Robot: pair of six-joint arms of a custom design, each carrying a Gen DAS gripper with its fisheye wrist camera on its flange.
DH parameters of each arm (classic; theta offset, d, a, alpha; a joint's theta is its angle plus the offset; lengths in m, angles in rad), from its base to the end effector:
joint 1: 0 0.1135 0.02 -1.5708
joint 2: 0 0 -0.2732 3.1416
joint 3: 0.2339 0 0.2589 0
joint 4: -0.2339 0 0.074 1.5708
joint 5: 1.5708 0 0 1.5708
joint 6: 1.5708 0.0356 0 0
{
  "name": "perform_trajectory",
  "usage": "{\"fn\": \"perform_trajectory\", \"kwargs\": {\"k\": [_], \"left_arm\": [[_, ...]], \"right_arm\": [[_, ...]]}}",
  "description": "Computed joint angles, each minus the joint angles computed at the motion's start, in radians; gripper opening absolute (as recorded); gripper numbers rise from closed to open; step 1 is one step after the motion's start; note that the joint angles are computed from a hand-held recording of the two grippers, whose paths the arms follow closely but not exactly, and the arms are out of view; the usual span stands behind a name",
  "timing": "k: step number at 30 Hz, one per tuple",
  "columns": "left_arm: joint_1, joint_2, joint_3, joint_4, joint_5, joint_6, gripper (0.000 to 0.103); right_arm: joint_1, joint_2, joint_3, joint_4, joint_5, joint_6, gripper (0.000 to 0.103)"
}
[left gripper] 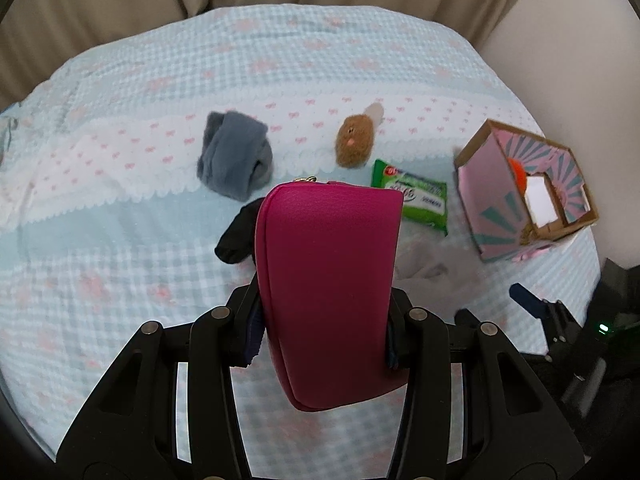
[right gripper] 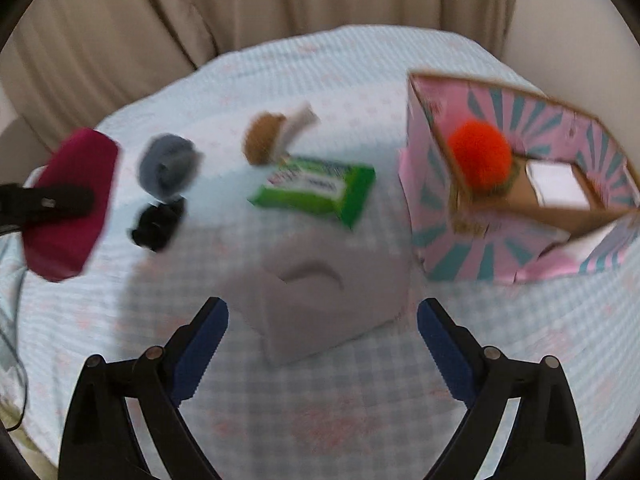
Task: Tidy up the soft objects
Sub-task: 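Grasp the grey cloth with the right tool while the left tool holds the pouch, then lower the pouch and grey cloth into the box and open both tools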
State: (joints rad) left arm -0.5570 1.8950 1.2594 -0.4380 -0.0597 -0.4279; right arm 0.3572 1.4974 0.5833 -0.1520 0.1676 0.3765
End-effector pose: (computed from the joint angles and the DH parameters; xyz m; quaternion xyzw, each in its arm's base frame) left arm 0.3386 -0.2084 0.1750 0.0552 0.9673 -0.0908 0.2304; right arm 0.2400 0.0832 0.1276 0.0302 0.9647 0.0136 0.2613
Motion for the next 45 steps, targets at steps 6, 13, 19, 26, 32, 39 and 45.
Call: {"fn": "perform_trajectory", "kwargs": {"k": [6,13,19,26,32,39,45], "left_arm": [[0.019,0.033,-0.079,0.113,0.028,0.026,0.041],[0.04,0.041,-0.119,0.178,0.055,0.028,0.041],[0.059,0.031,-0.143,0.202,0.06,0.026,0.041],[0.062,0.006,-0.18,0.213,0.057,0.011,0.041],[0.044,-0.043,-0.177,0.177,0.045,-0.01,0.041],[0.012,-0.127,-0.075,0.044,0.014,-0.031,0.041],[-0.048,-0.129,0.148,-0.13,-0.025,-0.036,0.041]], "right_arm": [[-0.01,0.21,-0.053,0.244,0.012,0.002,0.094],[0.027,0.342,-0.027,0.375,0.017,-0.036,0.095],[0.031,0.376,0.001,0.398,0.029,-0.041,0.08],[0.041,0.37,0.015,0.403,0.035,-0.044,0.023],[0.044,0.286,0.018,0.349,0.026,-0.049,0.014],[0.065,0.001,0.055,0.085,0.05,-0.039,0.014],[0.036,-0.22,0.216,-0.259,0.03,-0.027,0.014]]}}
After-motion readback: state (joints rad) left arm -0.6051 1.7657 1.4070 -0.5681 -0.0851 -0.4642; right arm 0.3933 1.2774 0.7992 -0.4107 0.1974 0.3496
